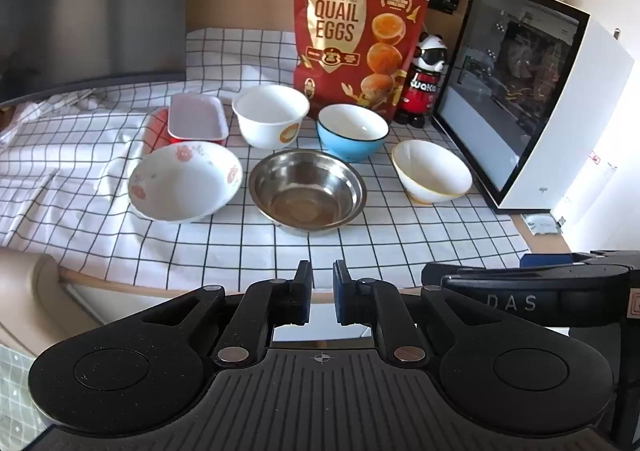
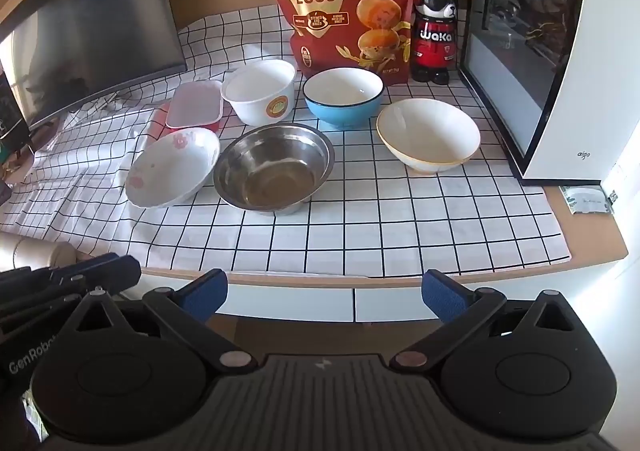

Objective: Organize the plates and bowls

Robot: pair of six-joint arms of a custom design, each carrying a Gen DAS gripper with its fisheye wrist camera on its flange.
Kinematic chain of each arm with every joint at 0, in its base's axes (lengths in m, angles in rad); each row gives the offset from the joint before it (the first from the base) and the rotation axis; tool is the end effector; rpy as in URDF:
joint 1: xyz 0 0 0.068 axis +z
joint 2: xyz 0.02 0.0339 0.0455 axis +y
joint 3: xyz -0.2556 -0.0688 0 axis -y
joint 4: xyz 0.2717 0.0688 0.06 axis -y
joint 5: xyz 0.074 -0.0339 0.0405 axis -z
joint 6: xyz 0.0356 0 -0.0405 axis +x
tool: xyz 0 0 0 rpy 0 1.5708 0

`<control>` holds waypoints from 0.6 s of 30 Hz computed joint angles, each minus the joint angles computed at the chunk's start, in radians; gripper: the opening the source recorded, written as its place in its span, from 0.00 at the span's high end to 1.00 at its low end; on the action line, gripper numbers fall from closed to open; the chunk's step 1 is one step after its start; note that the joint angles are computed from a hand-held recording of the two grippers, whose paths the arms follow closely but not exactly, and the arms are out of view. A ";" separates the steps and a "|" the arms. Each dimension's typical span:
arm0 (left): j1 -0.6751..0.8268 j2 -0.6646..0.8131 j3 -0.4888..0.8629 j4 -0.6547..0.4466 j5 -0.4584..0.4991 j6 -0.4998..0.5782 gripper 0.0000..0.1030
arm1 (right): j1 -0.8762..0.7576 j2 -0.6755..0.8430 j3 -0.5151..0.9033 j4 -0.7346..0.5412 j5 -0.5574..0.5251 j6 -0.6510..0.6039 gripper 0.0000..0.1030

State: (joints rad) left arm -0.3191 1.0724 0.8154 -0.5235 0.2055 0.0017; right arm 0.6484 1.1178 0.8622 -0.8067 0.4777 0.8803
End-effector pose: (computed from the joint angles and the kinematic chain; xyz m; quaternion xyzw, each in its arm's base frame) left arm 0.2381 -0.0863 0.2504 0.1856 0.9000 -0.1540 0.3631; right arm 0.1993 0.1304 0.2404 0.1679 0.9272 0.0038 0.3349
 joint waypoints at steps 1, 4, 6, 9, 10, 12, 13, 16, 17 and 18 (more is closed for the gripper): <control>0.002 0.002 0.001 -0.003 -0.001 -0.002 0.88 | -0.009 -0.004 -0.001 0.003 -0.003 -0.011 0.00; 0.015 0.026 0.018 -0.013 0.007 0.022 0.88 | -0.026 -0.003 -0.007 0.011 0.019 -0.044 0.00; 0.026 0.037 0.026 -0.015 0.021 0.032 0.88 | -0.020 -0.001 -0.007 0.008 0.019 -0.038 0.00; 0.011 0.031 0.021 -0.014 0.004 0.030 0.88 | -0.004 0.006 -0.005 0.003 0.021 -0.025 0.00; 0.012 0.033 0.022 -0.014 0.006 0.032 0.88 | -0.033 0.009 -0.005 0.016 -0.003 -0.040 0.00; -0.008 0.025 0.011 -0.004 -0.015 0.010 0.88 | -0.049 0.003 -0.006 0.015 -0.021 -0.049 0.00; -0.010 0.025 0.011 -0.004 -0.018 0.008 0.88 | -0.047 0.003 -0.006 0.014 -0.020 -0.046 0.00; -0.009 0.029 0.012 -0.007 -0.020 0.009 0.88 | -0.043 0.003 -0.005 0.009 -0.019 -0.040 0.00; -0.009 0.030 0.012 -0.007 -0.021 0.009 0.88 | -0.041 0.003 -0.005 0.008 -0.018 -0.037 0.00; -0.011 0.032 0.013 -0.007 -0.024 0.008 0.88 | -0.038 0.003 -0.004 0.006 -0.018 -0.033 0.00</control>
